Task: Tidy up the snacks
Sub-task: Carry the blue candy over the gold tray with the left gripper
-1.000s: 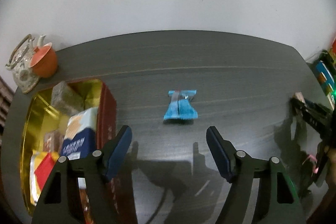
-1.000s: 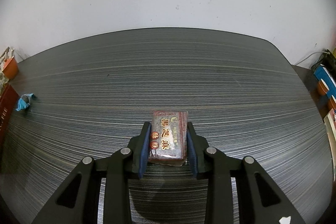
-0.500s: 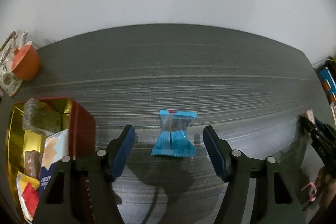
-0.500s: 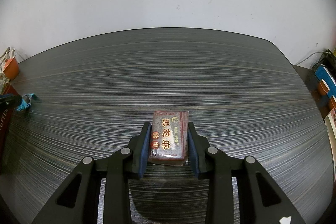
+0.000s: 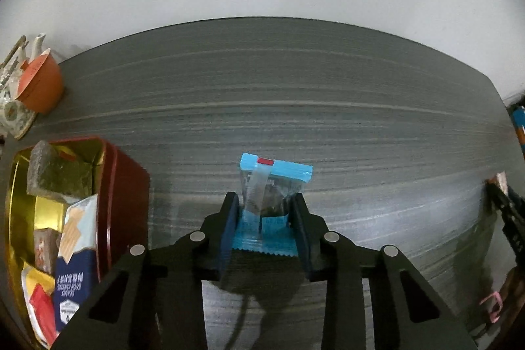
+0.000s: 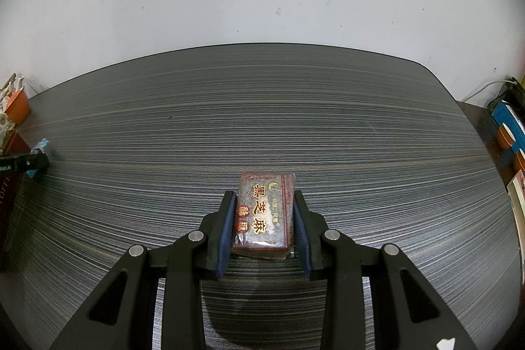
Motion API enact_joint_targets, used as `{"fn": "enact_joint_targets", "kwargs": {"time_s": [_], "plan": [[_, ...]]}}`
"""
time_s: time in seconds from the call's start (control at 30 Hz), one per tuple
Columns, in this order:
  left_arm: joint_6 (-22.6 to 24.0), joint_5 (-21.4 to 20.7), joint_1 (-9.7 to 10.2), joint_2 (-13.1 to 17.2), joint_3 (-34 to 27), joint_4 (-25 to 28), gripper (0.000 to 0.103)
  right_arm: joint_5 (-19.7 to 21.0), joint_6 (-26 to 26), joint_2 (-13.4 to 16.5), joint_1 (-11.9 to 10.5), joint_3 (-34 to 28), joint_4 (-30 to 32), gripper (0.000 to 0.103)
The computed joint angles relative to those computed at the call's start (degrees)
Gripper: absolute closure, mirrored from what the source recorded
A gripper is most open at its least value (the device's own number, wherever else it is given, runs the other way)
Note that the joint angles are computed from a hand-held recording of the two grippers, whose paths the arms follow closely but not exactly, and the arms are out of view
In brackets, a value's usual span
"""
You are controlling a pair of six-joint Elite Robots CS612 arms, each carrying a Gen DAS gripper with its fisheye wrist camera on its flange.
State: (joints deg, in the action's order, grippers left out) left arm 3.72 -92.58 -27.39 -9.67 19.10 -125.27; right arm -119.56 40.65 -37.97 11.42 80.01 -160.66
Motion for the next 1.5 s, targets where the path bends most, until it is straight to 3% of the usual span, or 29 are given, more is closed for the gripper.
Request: {"fn": "enact_joint_targets", "kwargs": {"time_s": [0.53,0.87,1.07,1.5], "plan": [[-0.8,-2.0,-0.16,-11.3,22.0,-10.2,0.071,0.0,0.0,0.0,0.0,0.0,0.0,0.071],[1.1,0.9,-1.10,-18.1,35.3,-20.4,0.071,-0.2,0.0,0.0,0.0,-0.1,0.4,0.071],[2.7,1.1,-0.19,-20.9,39.2,-23.1,0.071,-0.3,0.0,0.0,0.1,-0.2,0.5,0.071],[2.2,0.8,2.11,-23.5,41.5,-25.5,0.071,-0.4,0.0,0.0,0.1,-0.2,0.8,0.071]]}}
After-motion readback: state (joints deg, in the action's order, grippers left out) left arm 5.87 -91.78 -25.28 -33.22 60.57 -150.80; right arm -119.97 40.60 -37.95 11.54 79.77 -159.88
